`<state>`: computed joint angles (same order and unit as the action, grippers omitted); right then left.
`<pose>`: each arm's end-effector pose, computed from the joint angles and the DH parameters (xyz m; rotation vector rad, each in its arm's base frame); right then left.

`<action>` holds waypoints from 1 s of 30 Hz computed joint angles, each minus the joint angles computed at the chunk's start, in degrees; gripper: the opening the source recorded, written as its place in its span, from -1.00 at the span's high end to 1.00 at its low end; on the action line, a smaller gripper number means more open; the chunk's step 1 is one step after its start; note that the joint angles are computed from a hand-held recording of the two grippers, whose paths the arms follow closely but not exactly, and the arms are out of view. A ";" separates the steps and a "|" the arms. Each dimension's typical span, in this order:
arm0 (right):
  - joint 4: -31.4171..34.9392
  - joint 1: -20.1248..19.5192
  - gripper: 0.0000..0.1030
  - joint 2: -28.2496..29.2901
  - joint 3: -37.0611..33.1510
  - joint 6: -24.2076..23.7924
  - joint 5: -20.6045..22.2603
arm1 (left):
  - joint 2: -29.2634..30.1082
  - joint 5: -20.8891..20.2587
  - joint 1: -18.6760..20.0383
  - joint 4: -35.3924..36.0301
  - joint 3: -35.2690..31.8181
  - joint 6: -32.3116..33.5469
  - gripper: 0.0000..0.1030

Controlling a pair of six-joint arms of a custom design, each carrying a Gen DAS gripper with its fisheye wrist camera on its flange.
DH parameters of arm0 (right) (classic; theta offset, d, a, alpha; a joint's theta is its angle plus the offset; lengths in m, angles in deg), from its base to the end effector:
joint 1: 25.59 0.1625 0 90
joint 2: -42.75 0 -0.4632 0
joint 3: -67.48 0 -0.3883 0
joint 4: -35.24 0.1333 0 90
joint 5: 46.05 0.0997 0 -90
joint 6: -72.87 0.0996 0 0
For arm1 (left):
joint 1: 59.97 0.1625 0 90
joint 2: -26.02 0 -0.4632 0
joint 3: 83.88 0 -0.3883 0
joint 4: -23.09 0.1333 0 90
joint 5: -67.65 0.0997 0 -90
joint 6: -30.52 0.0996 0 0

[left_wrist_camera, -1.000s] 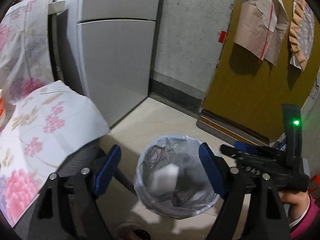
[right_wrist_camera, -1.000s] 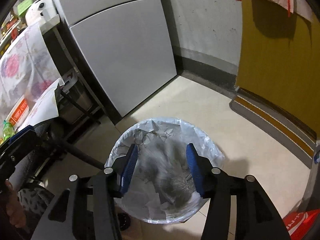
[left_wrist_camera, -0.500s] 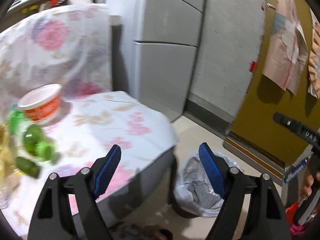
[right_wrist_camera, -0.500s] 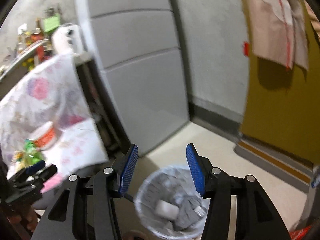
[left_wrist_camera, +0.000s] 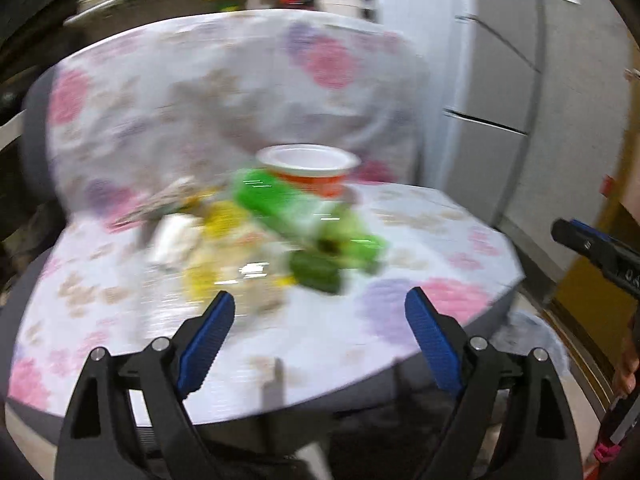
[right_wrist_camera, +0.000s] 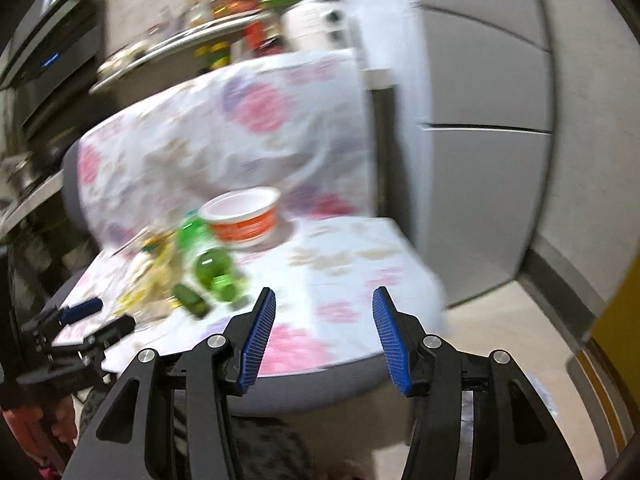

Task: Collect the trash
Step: 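Grasp the white paper wrapper with the left tool and lift it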

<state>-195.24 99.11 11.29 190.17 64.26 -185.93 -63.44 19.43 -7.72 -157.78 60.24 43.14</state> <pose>0.3319 -0.3789 0.0497 0.3762 -2.2188 1.2139 -0.0584 -0.4016 0.3079 0.7490 2.2954 -0.9635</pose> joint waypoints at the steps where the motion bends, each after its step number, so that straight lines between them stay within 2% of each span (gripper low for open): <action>1: 1.94 0.01 -0.01 0.49 -1.30 -0.23 0.86 | -0.53 0.57 1.34 0.22 -0.90 0.32 -0.64; 9: 11.48 0.31 -0.01 3.35 -10.68 -3.57 5.22 | -0.50 2.73 9.81 -1.62 -9.82 5.67 -0.64; 15: 16.55 -0.53 -0.01 4.92 -16.98 -4.59 8.05 | 4.51 1.63 16.15 -0.57 -18.96 11.78 -0.53; 22: 20.02 -1.61 -0.01 6.75 -22.01 -5.37 9.15 | 10.94 0.11 19.87 1.76 -26.12 16.84 -0.53; 30: 21.21 -2.64 -0.01 7.54 -24.81 -5.82 7.77 | 16.92 0.10 22.21 5.08 -32.26 17.59 -0.53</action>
<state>-174.03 96.47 18.83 165.36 58.43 -178.15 -46.52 19.53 14.49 -152.70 27.98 60.72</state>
